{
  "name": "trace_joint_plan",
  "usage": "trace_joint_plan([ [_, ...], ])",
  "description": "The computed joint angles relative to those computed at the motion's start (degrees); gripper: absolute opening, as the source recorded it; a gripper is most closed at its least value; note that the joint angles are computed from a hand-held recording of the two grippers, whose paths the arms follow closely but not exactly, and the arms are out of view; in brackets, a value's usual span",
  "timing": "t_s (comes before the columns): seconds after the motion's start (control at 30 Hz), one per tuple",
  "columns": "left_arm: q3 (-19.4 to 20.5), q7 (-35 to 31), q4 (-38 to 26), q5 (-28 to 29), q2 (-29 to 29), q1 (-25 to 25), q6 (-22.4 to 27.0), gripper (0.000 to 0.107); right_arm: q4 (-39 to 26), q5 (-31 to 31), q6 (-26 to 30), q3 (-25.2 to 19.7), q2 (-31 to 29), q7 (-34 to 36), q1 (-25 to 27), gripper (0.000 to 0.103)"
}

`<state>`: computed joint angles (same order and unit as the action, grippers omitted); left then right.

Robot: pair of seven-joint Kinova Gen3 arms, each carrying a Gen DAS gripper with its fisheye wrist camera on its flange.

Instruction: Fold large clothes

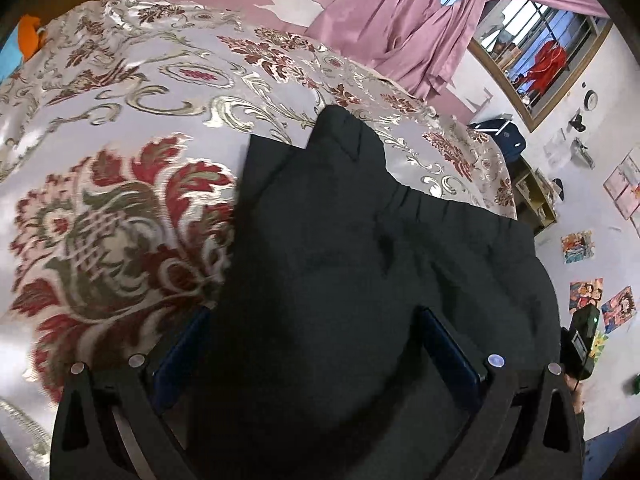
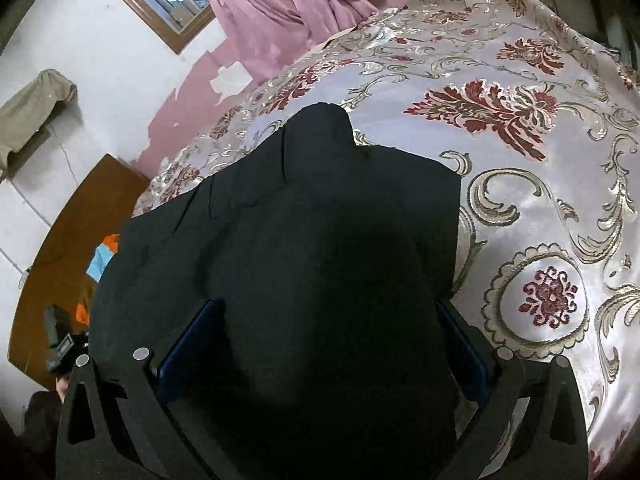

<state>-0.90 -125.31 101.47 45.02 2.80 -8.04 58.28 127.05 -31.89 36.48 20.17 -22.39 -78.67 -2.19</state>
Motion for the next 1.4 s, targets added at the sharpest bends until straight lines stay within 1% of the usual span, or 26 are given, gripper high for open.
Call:
trace_joint_plan([
  [0.07, 0.7, 0.0, -1.0, -0.8, 1.0, 0.7, 0.0, 0.103, 0.3, -1.1, -0.1, 1.4, 0.0, 1.6, -1.4, 0.102],
  [0.1, 0.8, -0.3, -1.7, -1.1, 1.5, 0.7, 0.8, 0.103, 0.4, -2.2, 0.0, 3.0, 0.0, 3.5, -2.8, 0.102],
  [0.13, 0.9, -0.2, -2.6, -1.3, 2.2, 0.5, 1.9, 0.103, 0.5, -3.3, 0.3, 4.4, -0.2, 5.4, -4.0, 0.102],
  [0.2, 0.6, -0.2, -4.8, -0.8, 3.9, -0.3, 5.8, 0.103, 0.4, -4.0, 1.4, 5.3, -0.6, 7.7, -4.8, 0.102],
  [0.23, 1.3, -0.5, -5.6, 0.7, 5.1, -1.9, 8.1, 0.103, 0.3, -4.4, 1.9, 5.6, -0.8, 8.7, -5.1, 0.102],
  [0.3, 1.2, -0.4, -6.3, 3.2, 6.5, -3.5, 11.8, 0.102, 0.2, -4.7, 2.7, 5.0, -1.4, 9.2, -4.5, 0.102],
  [0.37, 1.2, 1.2, -6.6, 2.9, 6.7, -3.4, 12.5, 0.100, 0.3, -4.6, 3.1, 3.9, -1.8, 8.7, -3.5, 0.102],
  [0.4, 1.7, 2.6, -6.6, 1.7, 6.2, -3.1, 11.9, 0.093, 0.5, -4.2, 3.0, 2.8, -2.1, 7.8, -2.7, 0.101],
  [0.43, 1.7, 4.4, -6.8, -0.5, 5.6, -1.8, 10.9, 0.088, 0.8, -3.5, 2.8, 1.2, -2.7, 6.3, -1.5, 0.100],
  [0.47, 2.0, 5.6, -6.8, -2.3, 5.0, -0.9, 9.9, 0.077, 1.1, -2.8, 2.5, 0.0, -3.2, 4.9, -0.6, 0.097],
  [0.5, 2.1, 6.6, -6.5, -3.5, 4.2, -0.3, 9.2, 0.068, 1.7, -1.8, 1.8, -1.6, -3.9, 2.7, 0.6, 0.092],
  [0.53, 2.1, 7.2, -6.2, -3.9, 3.7, -0.1, 9.0, 0.064, 2.3, -0.9, 0.8, -3.7, -4.8, 0.4, 2.2, 0.087],
  [0.57, 1.9, 7.3, -6.1, -3.5, 3.4, -0.2, 9.1, 0.054, 2.9, 0.2, 0.2, -4.7, -5.8, -1.6, 3.0, 0.074],
  [0.6, 1.7, 6.5, -5.7, -2.4, 2.9, -0.5, 9.4, 0.042, 3.8, 0.4, -0.5, -4.6, -7.2, -2.9, 2.8, 0.063],
  [0.63, 1.5, 5.0, -5.1, -1.2, 2.2, -0.9, 9.8, 0.037, 4.9, -0.4, -1.3, -3.5, -8.7, -3.3, 1.8, 0.058],
  [0.67, 1.3, 3.9, -4.7, -0.5, 1.6, -1.0, 10.0, 0.030, 5.8, -0.6, -2.0, -2.3, -9.9, -3.9, 0.6, 0.049],
  [0.7, 1.1, 3.0, -4.4, -0.3, 0.8, -1.0, 10.1, 0.027, 6.7, -0.7, -2.6, -2.3, -11.5, -5.0, 0.3, 0.043],
  [0.73, 0.9, 2.3, -4.0, -0.4, -0.1, -0.8, 10.1, 0.026, 7.3, -0.3, -3.0, -3.3, -12.4, -6.3, 0.7, 0.040],
  [0.8, 0.5, 1.9, -3.8, -1.4, -2.3, -0.1, 10.0, 0.022, 7.7, 1.7, -3.1, -7.7, -14.6, -10.8, 3.4, 0.029],
  [0.83, 0.1, 1.9, -3.7, -1.3, -3.1, 0.1, 10.4, 0.021, 7.2, 2.9, -2.2, -10.3, -15.8, -13.1, 5.3, 0.027],
  [0.9, -1.2, 1.7, -4.0, -0.6, -4.5, 0.0, 12.0, 0.018, 6.4, 4.9, -1.1, -14.4, -18.3, -17.0, 7.8, 0.020],
  [0.97, -2.9, 0.0, -4.7, 1.2, -5.7, -0.6, 15.0, 0.017, 5.4, 7.1, 0.7, -17.6, -21.5, -19.9, 9.6, 0.016],
  [1.03, -4.1, -1.1, -6.5, 1.6, -6.6, -1.1, 18.0, 0.017, 2.4, 10.0, 3.9, -21.7, -23.5, -23.3, 12.5, 0.014],
  [1.2, -6.7, -1.7, -11.8, 0.9, -8.8, -2.1, 23.8, 0.017, -4.7, 14.9, 7.8, -27.9, -24.3, -28.7, 13.8, 0.011],
  [1.3, -9.5, -2.8, -14.2, 1.8, -9.7, -3.8, 26.7, 0.017, -9.1, 17.0, 8.5, -32.2, -23.3, -31.6, 13.5, 0.011],
  [1.4, -12.6, -4.9, -16.0, 3.6, -10.0, -6.1, 28.8, 0.017, -12.2, 18.2, 7.7, -35.8, -22.1, -35.1, 13.3, 0.011],
])
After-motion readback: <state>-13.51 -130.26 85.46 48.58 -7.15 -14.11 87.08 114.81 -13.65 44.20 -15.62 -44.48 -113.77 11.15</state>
